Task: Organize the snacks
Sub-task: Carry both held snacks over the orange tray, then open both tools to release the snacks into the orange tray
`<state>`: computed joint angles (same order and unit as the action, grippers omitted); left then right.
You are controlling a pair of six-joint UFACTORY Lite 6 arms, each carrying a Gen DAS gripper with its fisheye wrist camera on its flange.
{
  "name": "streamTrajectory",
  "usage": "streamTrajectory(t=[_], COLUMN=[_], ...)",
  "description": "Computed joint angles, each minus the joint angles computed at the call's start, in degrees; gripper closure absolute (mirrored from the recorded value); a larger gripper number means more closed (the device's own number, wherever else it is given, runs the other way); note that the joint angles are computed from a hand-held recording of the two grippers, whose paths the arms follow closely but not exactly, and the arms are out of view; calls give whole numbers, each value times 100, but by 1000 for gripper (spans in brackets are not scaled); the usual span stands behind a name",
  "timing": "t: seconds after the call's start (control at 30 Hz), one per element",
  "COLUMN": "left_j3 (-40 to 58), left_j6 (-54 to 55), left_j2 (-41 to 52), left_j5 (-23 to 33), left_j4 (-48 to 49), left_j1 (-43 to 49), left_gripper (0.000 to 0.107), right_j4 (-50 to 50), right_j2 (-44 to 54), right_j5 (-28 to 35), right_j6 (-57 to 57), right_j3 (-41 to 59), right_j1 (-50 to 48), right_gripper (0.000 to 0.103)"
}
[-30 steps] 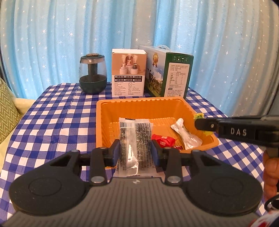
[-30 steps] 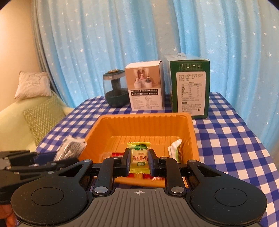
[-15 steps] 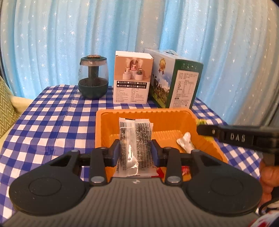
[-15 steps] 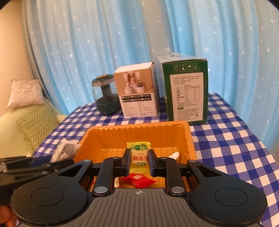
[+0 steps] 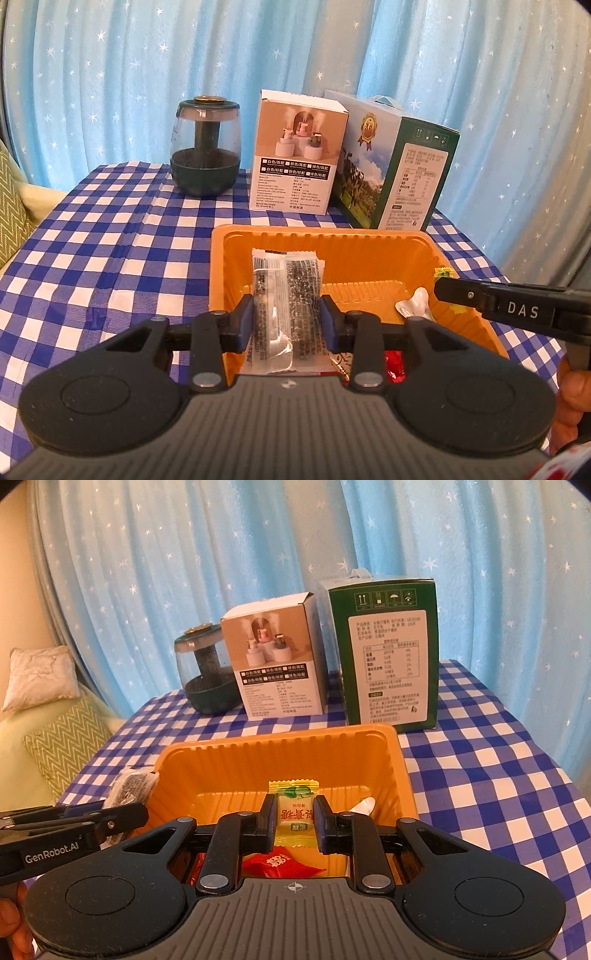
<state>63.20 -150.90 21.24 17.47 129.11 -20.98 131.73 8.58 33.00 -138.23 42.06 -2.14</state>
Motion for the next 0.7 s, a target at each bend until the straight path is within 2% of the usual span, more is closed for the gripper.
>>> streamTrajectory(t=[0.07,0.17,0.7], left_j3=[8,-28,-156], left_j6=[-353,-575,18], left_j2=[41,11,-145], left_j5=[-44,-94,-35], left_j4=[361,560,23], left_j1=[41,114,81], left_gripper=[72,59,55], right_j4=[18,23,18], right_j2=[4,-2,30], right_j5=[-9,-6,-19], right_j6=[5,20,151], right_j3=[2,0,69], right_j1=[19,16,-24], right_gripper=[82,82,82])
